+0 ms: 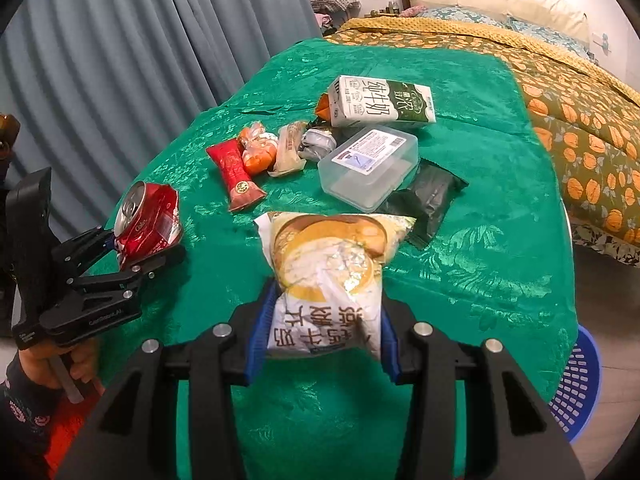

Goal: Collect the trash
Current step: 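Lift the can and snack bag and carry both toward the blue wastebasket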

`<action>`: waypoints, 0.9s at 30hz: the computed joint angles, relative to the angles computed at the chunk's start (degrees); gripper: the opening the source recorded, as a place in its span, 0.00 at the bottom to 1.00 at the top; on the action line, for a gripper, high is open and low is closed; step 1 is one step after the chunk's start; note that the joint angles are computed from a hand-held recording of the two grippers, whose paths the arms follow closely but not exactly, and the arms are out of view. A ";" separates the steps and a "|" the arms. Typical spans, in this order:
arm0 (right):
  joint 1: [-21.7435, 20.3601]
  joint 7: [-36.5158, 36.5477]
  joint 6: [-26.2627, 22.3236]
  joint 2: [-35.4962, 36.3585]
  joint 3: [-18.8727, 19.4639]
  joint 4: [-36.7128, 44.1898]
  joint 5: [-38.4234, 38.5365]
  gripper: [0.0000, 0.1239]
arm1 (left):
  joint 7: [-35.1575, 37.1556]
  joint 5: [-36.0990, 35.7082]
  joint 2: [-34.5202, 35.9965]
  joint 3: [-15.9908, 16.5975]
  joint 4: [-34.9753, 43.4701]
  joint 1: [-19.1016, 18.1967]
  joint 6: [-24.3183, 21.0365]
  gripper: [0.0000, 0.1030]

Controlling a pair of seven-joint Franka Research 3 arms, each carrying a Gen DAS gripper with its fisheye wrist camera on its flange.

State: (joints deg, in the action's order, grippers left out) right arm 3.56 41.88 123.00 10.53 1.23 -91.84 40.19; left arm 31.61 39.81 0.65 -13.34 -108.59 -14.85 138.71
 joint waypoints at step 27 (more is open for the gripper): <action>-0.36 -1.84 0.57 -0.74 -0.34 -1.60 0.46 0.35 | -0.18 4.57 1.68 -0.30 2.77 -1.82 -3.55 0.58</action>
